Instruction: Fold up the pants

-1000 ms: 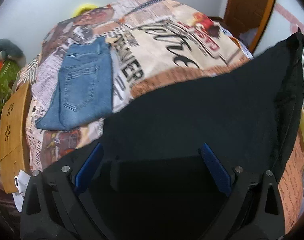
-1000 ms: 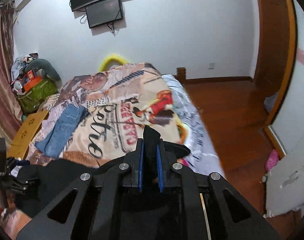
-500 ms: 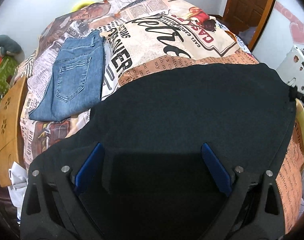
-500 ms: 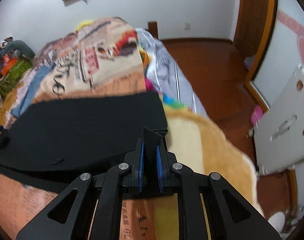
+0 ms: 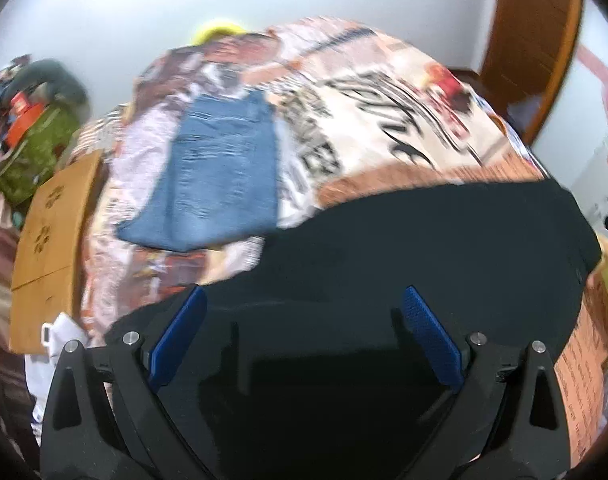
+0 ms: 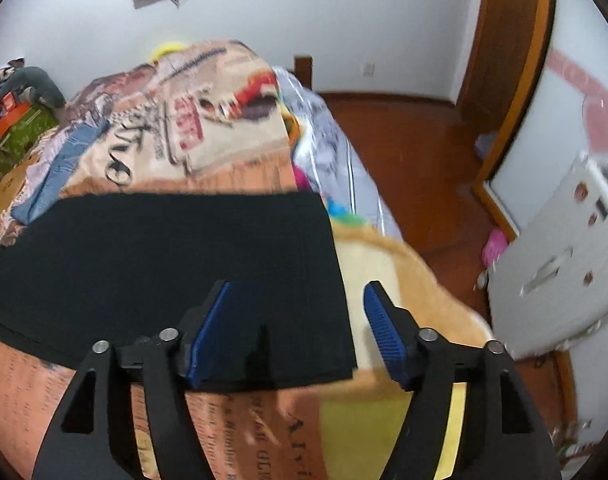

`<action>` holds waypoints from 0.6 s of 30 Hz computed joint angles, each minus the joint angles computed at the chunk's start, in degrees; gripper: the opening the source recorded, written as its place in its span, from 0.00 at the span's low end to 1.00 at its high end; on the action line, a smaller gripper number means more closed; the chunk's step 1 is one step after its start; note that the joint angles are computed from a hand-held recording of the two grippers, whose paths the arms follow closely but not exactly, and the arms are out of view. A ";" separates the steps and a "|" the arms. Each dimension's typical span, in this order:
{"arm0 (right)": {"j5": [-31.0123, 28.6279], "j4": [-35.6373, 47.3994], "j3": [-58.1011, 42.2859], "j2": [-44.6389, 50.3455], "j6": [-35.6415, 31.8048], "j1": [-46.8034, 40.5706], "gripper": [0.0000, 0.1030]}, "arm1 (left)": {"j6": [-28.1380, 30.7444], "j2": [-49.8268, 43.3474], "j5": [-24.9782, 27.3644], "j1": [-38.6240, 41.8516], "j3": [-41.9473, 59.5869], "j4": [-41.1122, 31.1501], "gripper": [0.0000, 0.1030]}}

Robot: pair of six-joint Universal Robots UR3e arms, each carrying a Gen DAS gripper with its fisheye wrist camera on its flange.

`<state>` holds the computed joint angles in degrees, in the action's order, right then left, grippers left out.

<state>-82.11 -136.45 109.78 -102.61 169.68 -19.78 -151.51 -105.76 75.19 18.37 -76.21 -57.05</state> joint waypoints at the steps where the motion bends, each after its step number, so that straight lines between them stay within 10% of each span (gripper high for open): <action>1: -0.17 0.20 -1.73 0.29 0.46 1.21 0.68 | -0.09 0.42 -0.36 1.44 0.21 0.34 0.96; 18: -0.42 10.37 -54.60 35.81 3.71 30.12 0.69 | 2.44 -4.99 -1.95 21.59 7.09 -1.80 0.97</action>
